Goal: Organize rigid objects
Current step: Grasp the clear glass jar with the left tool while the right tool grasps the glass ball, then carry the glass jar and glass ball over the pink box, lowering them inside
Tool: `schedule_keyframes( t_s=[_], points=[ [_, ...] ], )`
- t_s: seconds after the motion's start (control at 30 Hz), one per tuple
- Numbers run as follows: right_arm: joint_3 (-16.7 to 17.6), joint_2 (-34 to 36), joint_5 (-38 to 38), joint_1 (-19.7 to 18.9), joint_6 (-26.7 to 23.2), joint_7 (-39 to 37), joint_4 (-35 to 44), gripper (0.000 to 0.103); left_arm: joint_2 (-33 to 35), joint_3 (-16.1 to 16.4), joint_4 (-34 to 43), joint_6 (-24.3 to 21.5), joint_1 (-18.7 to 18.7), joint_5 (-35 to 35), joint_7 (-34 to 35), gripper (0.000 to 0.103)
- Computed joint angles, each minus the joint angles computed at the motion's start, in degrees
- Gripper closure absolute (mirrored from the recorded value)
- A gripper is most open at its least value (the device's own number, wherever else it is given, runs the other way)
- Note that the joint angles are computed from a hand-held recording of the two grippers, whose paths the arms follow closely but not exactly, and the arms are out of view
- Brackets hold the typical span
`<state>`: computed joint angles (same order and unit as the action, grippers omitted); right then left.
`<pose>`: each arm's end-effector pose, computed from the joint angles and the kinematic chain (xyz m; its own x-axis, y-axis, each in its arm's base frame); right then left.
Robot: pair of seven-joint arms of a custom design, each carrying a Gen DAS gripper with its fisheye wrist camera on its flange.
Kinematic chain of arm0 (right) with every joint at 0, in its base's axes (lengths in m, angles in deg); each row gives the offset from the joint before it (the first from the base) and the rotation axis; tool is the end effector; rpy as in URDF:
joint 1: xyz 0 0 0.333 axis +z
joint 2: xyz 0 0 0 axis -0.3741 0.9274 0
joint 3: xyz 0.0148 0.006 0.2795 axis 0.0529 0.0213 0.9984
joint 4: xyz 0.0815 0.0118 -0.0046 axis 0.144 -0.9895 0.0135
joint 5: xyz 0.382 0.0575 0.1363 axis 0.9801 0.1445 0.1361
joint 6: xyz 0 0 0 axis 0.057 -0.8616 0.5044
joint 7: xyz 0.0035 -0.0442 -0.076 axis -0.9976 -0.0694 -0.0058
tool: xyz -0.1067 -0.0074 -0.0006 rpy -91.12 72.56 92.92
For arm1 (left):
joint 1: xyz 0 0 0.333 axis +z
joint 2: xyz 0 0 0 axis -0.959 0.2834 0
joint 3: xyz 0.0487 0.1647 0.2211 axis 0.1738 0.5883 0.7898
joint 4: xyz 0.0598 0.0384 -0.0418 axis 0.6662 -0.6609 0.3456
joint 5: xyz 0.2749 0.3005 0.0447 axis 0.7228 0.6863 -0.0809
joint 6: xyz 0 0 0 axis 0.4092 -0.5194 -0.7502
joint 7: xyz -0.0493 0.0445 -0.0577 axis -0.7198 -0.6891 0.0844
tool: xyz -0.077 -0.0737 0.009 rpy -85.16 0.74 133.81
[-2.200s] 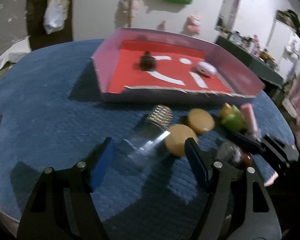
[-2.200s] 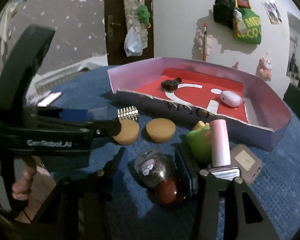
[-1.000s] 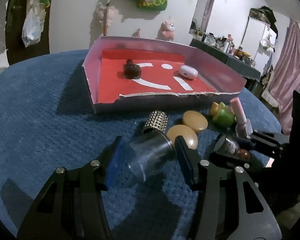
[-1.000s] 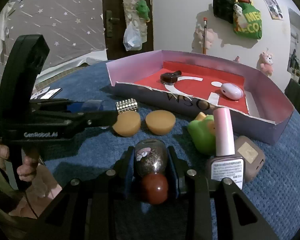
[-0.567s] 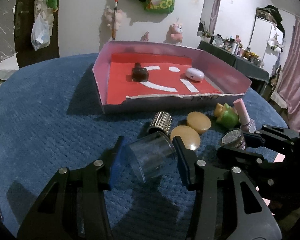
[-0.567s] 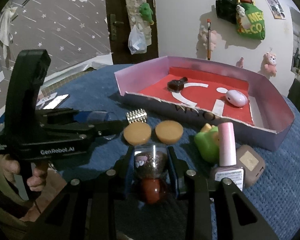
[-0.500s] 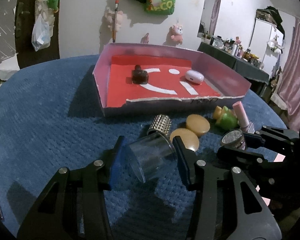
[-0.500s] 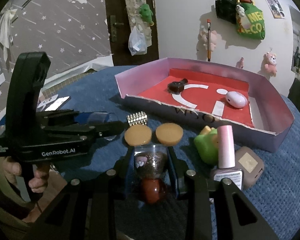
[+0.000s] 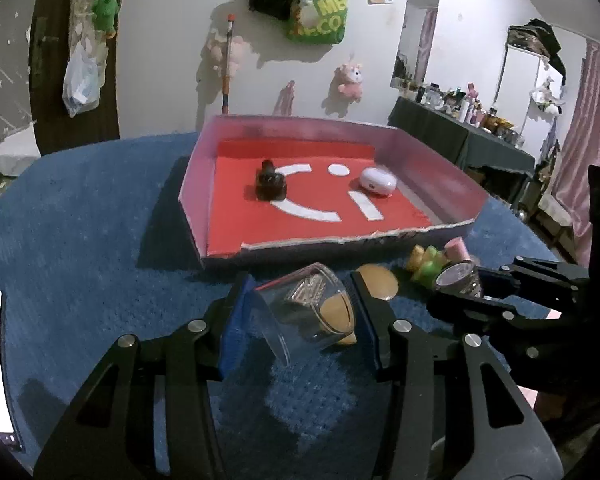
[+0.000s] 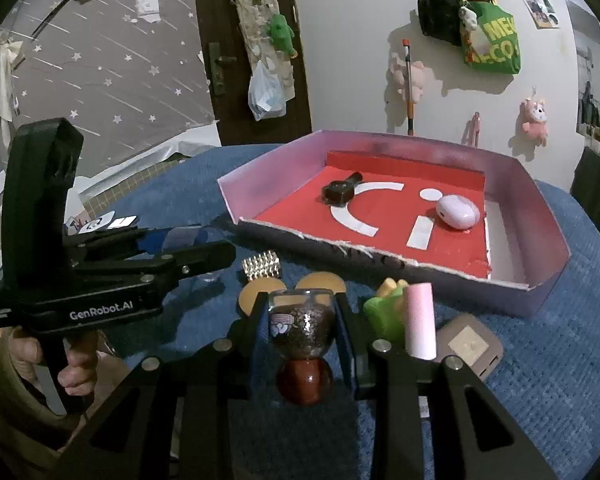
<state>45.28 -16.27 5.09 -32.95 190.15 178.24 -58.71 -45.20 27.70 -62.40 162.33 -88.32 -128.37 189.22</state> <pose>0.4819 0.2301 0.4491 0.1952 -0.9742 -0.1132 -0.5851 -0.0230 -0.8107 0.5431 -0.1675 0.4746 -0.5573 -0.8196 0.1332 -0.5453 0.2403 -0.8030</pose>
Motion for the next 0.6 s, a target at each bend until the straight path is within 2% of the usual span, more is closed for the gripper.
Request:
schedule_keyframes(
  t_s=[0.23,0.33,0.4,0.6],
  points=[
    [-4.88,-1.44,4.64,5.16,-0.65,-3.56,-0.19,0.07,-0.63,0.02,1.24,-0.55,-0.3,-0.56,0.33,0.058],
    [-4.36,-3.21,5.22,4.71,-1.93,-3.1,-0.2,0.07,-1.13,0.38,1.9,-1.4,-0.59,-1.76,1.25,0.058],
    [-5.55,-4.16,6.38,5.96,-2.32,-3.61,-0.33,0.07,-1.57,0.52,2.12,-1.82,-0.76,-2.53,2.08,0.058],
    [-3.49,-6.73,6.07,3.72,-3.55,-1.98,-0.09,0.07,-1.63,0.57,3.9,-2.77,-1.15,-2.91,3.3,0.058]
  ],
)
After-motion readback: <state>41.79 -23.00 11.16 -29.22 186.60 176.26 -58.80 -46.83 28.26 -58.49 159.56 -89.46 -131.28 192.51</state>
